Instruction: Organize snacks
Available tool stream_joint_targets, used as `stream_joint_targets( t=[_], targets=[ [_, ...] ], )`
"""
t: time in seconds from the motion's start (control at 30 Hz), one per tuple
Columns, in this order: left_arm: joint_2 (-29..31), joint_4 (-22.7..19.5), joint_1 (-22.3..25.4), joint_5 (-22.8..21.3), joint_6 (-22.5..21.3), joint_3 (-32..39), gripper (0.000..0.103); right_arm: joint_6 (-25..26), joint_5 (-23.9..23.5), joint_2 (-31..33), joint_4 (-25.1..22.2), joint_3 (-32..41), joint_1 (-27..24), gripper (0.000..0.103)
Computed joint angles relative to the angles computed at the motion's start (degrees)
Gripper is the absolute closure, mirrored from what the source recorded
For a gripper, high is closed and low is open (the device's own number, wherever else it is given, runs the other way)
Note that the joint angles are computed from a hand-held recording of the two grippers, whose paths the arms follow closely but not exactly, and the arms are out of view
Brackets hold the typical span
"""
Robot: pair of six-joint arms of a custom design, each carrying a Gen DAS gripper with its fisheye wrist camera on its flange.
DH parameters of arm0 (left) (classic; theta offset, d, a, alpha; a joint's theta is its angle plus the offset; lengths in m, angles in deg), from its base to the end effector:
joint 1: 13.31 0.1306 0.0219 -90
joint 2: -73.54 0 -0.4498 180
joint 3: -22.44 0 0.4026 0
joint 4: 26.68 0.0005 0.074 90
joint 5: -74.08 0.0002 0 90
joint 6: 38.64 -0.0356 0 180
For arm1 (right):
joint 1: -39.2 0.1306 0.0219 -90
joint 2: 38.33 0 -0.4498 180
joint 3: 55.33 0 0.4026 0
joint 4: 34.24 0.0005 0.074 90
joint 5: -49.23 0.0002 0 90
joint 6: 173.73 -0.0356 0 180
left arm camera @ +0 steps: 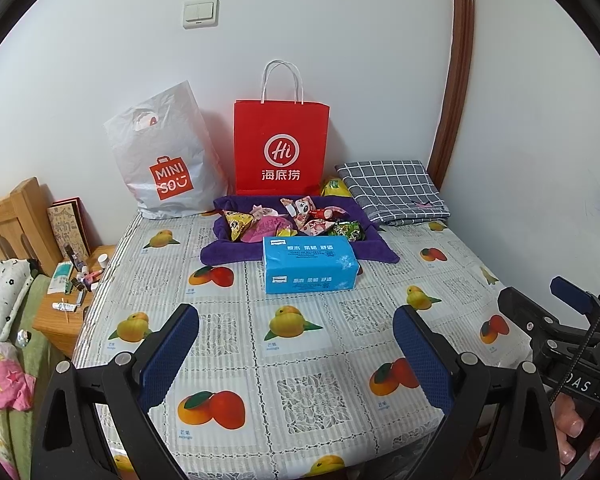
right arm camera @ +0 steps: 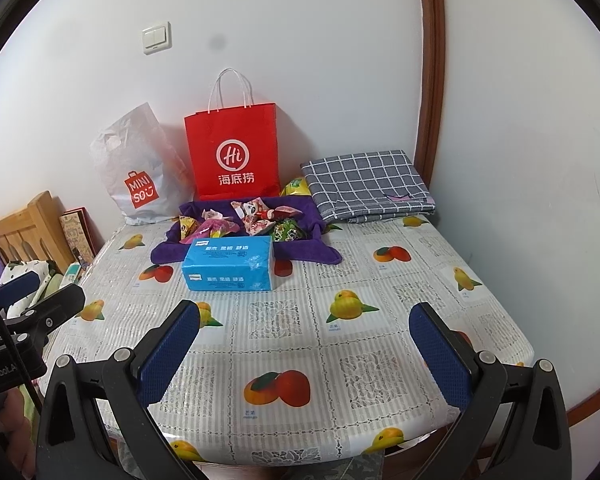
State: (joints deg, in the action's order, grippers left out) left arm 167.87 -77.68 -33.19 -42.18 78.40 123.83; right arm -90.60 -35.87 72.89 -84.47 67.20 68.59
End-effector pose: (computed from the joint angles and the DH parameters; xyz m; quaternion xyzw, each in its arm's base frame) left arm 0.5051 -0.1664 0.5550 -0.1447 0.8889 0.0401 0.4327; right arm 0.5807 0.3230 0.5599 -0.1579 0.8877 0.0974 0.4214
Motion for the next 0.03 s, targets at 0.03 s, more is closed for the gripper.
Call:
stream_joint_targets(
  t=[0.03],
  targets=[
    [0.00, 0.32, 0.00, -0.29, -0.17, -0.09, 0.005, 0.01, 0.01, 0.01, 0.09, 0.00, 0.05, 0.000]
  ],
)
